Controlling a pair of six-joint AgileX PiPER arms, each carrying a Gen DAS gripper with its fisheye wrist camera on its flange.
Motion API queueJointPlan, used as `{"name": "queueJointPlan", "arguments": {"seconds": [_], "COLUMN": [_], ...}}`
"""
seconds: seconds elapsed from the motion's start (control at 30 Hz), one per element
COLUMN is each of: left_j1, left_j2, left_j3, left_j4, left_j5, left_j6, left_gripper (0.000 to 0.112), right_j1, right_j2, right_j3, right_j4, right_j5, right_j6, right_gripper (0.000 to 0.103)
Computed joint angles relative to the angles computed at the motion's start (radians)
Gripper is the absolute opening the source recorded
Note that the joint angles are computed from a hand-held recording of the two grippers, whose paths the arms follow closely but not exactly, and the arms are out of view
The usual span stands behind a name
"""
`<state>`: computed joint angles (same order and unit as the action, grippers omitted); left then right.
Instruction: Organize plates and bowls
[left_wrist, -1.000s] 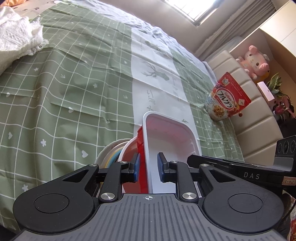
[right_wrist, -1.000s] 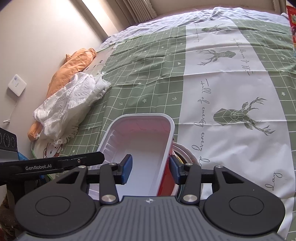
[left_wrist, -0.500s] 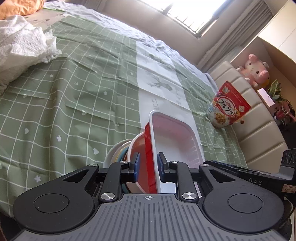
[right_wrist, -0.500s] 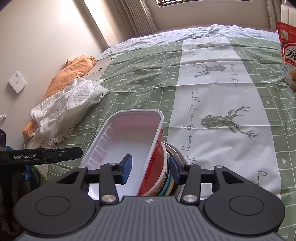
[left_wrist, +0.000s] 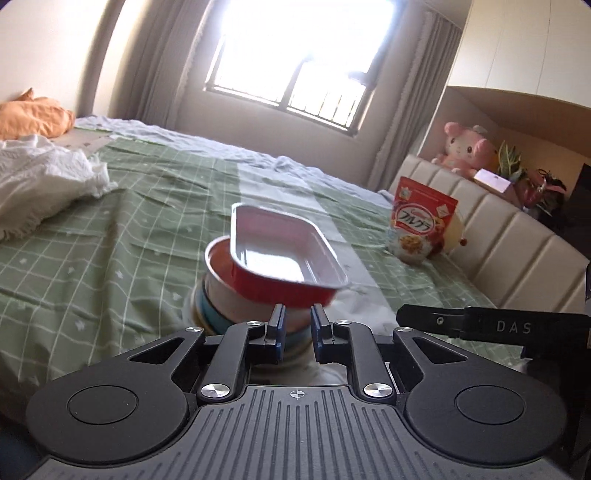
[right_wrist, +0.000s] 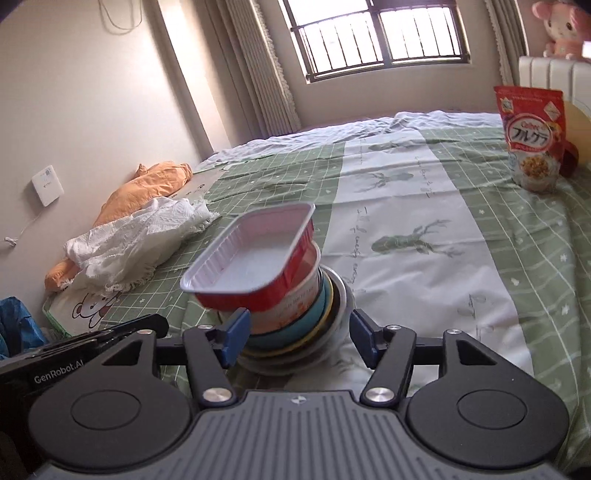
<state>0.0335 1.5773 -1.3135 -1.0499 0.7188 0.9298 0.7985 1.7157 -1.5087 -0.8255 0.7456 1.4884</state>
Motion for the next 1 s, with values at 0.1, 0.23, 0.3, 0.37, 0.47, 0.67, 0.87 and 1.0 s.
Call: {"name": "queueJointPlan", "arguments": {"seconds": [0.1, 0.23, 0.3, 0.37, 0.47, 0.67, 0.87, 1.0], "left_j1": [-0.087, -0.168, -0.156, -0.112, -0.086, -0.066, -0.056, -0.060], "left_j2": [-0.137, -0.293, -0.340, -0.388, -0.465, -0.546, -0.550, -0.554], "left_j3": [0.175, 0.359, 0.397, 0.435, 0.490, 0.531, 0.533, 0.536], "left_j4": [0.194, 0.502, 0.515, 0.427, 0.388, 0.321, 0.310, 0.320], "left_j5": [-0.162, -0.280, -0.233, -0.173, -0.162, -0.153, -0.138, -0.136], "left_j6": [-0.101, -0.340, -0.339, -0.237, -0.193, -0.126, -0.122, -0.129], "left_gripper": [0.017, 0.017, 0.017, 0.017, 0.017, 0.017, 0.017, 0.017], "right_j1": [0.119, 0.282, 0.343, 0.380, 0.428, 0.471, 0.477, 0.480], "right_j2": [-0.043, -0.002, 0.021, 0.016, 0.014, 0.027, 0.032, 0.028], "right_j3": [0.149, 0.159, 0.134, 0.139, 0.134, 0.103, 0.095, 0.102], "right_j4": [-0.108, -0.163, -0.165, -0.174, -0.184, -0.207, -0.205, -0.210], "right_j5": [0.030, 0.227, 0.309, 0.327, 0.375, 0.412, 0.420, 0.418], "right_j6": [0.233, 0.314, 0.314, 0.334, 0.358, 0.348, 0.345, 0.351], "right_gripper": [0.062, 0.063, 0.064, 0.064, 0.069, 0.069, 0.070, 0.070]}}
